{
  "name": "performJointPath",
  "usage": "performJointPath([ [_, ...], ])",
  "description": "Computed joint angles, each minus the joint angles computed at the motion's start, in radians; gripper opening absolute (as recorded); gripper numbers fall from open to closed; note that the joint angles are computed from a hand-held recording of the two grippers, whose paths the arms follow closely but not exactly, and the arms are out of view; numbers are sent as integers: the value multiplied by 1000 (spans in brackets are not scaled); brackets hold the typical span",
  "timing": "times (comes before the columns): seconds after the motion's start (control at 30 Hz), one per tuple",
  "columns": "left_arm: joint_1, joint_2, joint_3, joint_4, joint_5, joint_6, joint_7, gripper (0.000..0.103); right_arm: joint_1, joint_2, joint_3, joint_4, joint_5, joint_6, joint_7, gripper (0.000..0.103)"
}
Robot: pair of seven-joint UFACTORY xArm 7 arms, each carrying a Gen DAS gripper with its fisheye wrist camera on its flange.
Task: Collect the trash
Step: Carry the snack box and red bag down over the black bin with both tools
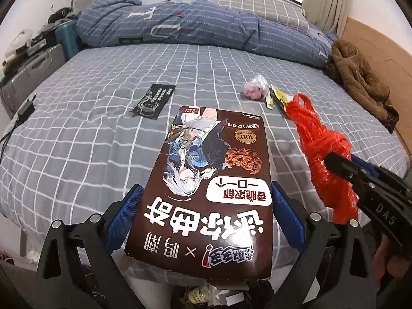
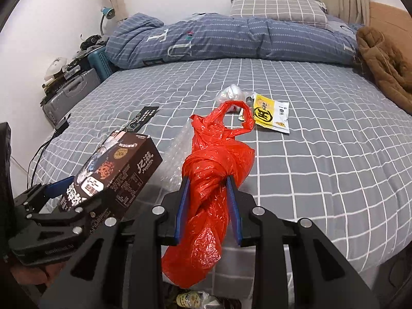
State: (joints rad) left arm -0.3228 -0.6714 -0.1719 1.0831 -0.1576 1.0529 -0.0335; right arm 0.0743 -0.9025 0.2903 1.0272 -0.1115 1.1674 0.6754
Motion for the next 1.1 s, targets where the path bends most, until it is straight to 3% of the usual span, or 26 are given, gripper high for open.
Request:
performJointPath([
  [1.1, -7, -221, 4, -92, -32, 153, -3, 93, 29, -145, 78, 10, 61, 197, 65, 30],
])
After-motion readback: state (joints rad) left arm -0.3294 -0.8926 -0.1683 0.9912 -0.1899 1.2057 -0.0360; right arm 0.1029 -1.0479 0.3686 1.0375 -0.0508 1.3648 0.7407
